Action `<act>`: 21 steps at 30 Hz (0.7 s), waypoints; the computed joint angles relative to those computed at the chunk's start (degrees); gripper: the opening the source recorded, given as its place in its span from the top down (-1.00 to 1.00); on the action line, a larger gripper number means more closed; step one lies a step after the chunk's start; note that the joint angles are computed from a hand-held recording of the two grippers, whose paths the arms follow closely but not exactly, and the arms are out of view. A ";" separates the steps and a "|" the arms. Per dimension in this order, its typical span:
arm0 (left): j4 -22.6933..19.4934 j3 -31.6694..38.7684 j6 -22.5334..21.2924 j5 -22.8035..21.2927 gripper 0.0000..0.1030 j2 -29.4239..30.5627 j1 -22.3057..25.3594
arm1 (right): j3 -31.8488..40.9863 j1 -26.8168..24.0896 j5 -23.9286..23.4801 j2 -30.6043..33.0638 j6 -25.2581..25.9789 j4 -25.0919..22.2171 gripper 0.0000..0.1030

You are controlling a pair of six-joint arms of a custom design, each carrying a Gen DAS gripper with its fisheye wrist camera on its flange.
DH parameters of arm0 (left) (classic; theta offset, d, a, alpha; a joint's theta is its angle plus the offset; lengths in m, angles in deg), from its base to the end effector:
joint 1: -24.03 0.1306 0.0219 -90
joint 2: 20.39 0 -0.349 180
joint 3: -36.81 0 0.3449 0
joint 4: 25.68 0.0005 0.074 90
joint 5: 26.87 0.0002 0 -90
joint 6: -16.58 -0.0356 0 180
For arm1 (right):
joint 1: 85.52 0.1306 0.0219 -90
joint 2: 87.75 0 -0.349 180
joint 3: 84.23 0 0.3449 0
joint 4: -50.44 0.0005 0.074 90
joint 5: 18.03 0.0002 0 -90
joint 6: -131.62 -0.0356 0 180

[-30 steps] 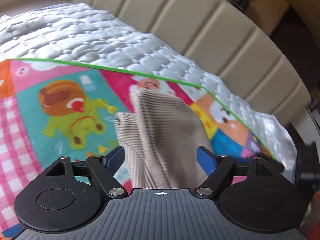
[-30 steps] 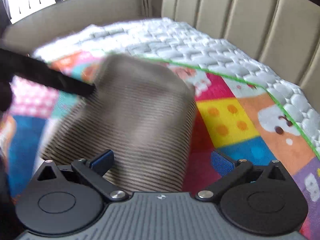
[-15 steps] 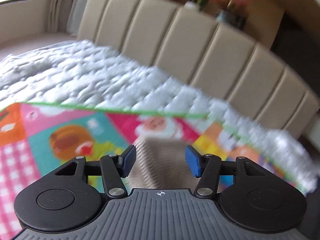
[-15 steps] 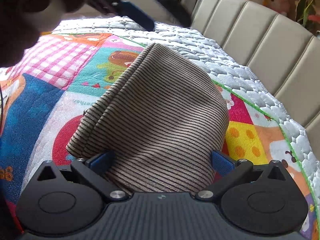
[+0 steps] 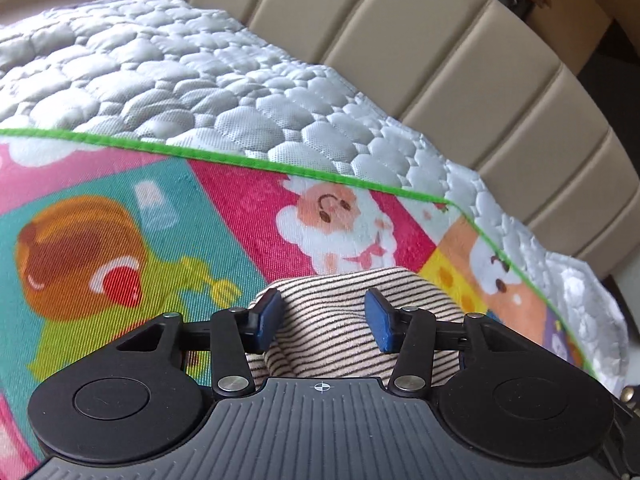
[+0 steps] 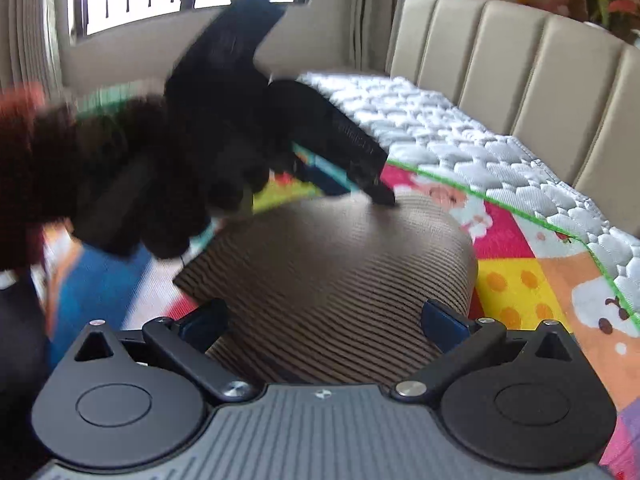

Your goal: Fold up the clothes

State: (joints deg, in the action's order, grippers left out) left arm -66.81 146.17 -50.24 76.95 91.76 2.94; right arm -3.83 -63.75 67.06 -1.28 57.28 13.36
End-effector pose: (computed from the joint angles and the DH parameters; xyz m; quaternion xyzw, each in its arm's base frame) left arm 0.5342 -0.2157 0.3616 0.0304 0.9143 -0.2489 0.3182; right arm 0.3920 0.1593 0.3675 -0.3103 0.8628 0.0604 0.3945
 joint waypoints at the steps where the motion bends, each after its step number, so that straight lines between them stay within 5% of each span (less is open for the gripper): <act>1: 0.19 -0.19 -0.28 -0.04 -0.02 -0.04 -0.05 | -1.29 1.53 3.56 0.02 3.01 1.16 -1.00; 3: 0.65 -0.63 -0.61 -0.31 -0.02 -0.14 -0.20 | -3.76 4.59 10.61 0.24 8.86 3.77 -1.00; 5: 0.44 -0.54 -0.69 -0.83 -0.02 -0.20 -0.39 | -5.70 5.54 12.57 -0.31 9.43 6.47 -1.00; 13: 0.37 -2.23 0.44 -3.95 -0.04 -3.08 -1.46 | -4.28 3.78 8.84 -0.27 7.05 3.60 -1.00; 17: -3.19 -4.59 0.76 -2.35 -0.64 -8.13 -1.73 | -2.26 2.12 4.92 0.00 4.08 0.30 -1.00; 21: -7.25 -8.58 0.83 -0.19 -0.64 -12.41 -2.95 | 0.78 -1.08 -3.08 -0.27 0.42 -5.16 -1.00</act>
